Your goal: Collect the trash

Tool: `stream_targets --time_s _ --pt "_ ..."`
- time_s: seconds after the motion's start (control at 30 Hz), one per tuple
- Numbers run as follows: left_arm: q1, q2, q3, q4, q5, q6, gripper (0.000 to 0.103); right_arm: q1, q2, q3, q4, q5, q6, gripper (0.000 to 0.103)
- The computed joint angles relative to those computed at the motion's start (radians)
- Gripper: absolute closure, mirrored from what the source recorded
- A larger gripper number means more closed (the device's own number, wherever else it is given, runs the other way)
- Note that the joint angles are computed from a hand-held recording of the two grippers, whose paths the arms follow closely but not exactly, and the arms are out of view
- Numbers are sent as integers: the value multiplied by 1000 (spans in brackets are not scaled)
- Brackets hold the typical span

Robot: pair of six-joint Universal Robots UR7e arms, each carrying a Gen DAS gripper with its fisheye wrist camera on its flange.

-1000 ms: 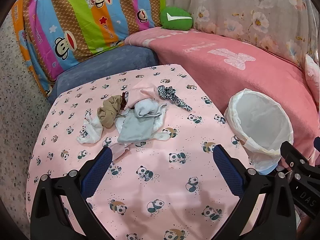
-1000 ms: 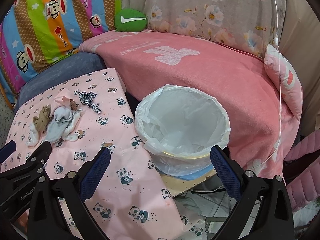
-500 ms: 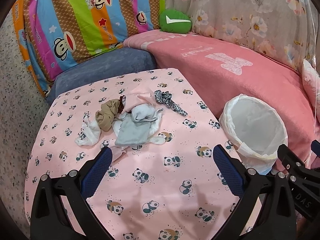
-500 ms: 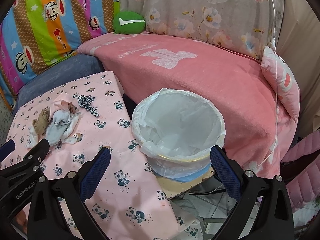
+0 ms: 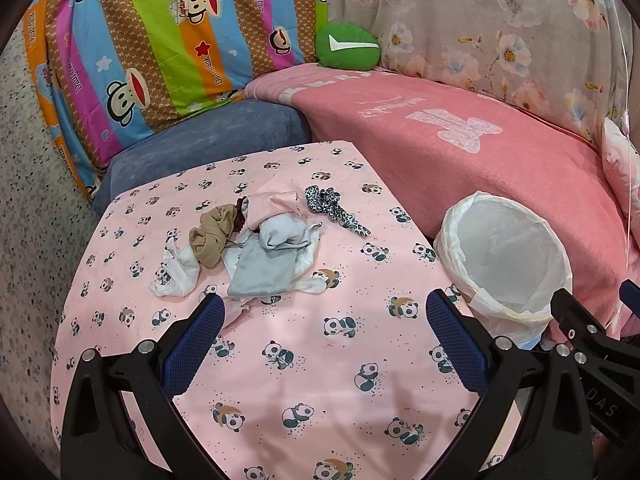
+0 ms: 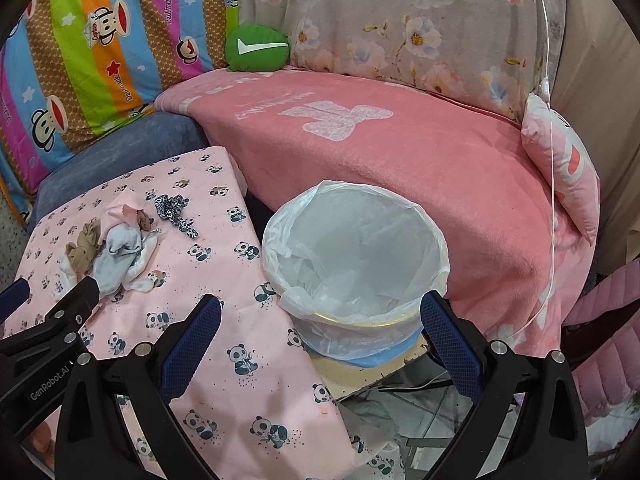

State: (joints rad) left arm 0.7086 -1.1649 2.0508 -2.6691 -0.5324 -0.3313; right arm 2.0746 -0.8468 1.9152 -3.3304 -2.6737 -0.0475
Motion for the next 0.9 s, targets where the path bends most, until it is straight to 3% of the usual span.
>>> stream_targets --time_s 0.9 --pt "-5 4 3 -28 3 20 7 1 -2 1 -13 0 -10 5"
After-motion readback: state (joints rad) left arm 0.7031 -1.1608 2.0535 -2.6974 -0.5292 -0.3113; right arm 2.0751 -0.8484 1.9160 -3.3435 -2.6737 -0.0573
